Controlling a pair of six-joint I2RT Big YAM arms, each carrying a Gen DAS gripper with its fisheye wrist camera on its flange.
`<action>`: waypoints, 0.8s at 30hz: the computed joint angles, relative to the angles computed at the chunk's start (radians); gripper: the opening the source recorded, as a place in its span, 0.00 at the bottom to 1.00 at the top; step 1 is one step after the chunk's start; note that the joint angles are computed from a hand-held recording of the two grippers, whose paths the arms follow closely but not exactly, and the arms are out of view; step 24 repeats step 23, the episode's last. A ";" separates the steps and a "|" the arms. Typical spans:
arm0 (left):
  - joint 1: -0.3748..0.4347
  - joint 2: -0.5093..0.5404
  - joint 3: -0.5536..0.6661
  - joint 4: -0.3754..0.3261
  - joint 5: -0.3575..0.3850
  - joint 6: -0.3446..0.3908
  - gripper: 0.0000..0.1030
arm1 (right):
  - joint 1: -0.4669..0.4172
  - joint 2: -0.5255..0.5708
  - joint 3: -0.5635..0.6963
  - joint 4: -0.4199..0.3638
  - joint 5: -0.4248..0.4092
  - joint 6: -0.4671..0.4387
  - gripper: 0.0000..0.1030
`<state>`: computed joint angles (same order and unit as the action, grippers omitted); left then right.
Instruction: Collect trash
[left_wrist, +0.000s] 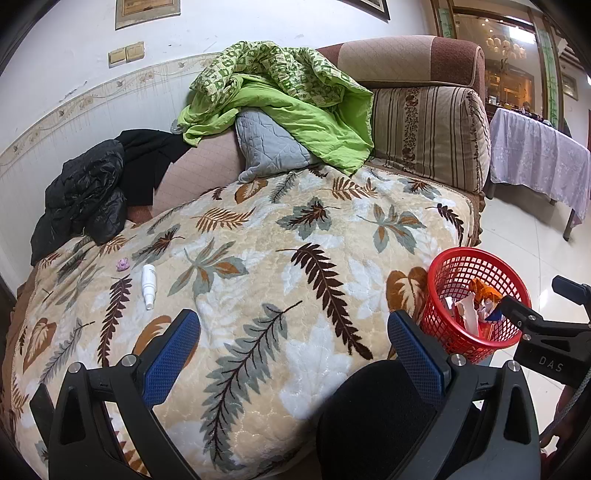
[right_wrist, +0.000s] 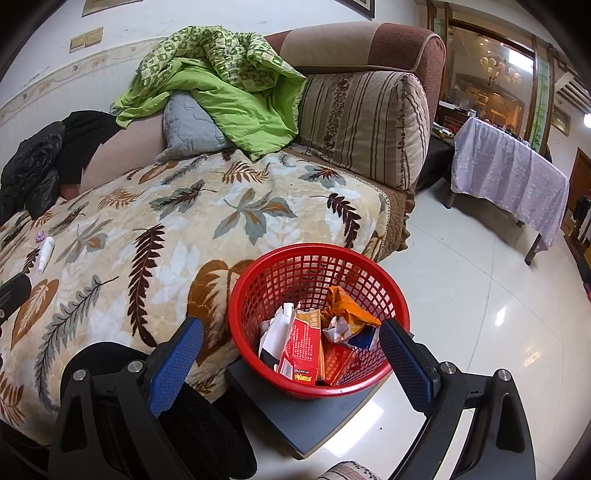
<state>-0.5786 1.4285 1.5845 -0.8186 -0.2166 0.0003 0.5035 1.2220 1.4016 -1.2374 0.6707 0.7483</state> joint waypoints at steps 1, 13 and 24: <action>-0.002 0.000 -0.002 0.001 -0.001 -0.003 0.98 | 0.000 0.003 0.003 0.003 -0.001 -0.005 0.95; 0.017 0.001 -0.002 -0.034 0.012 -0.099 0.98 | -0.011 0.064 0.066 0.093 -0.031 -0.158 0.95; 0.305 0.095 0.101 -0.197 0.000 -0.295 0.98 | -0.033 0.471 0.529 0.087 -0.317 -0.456 1.00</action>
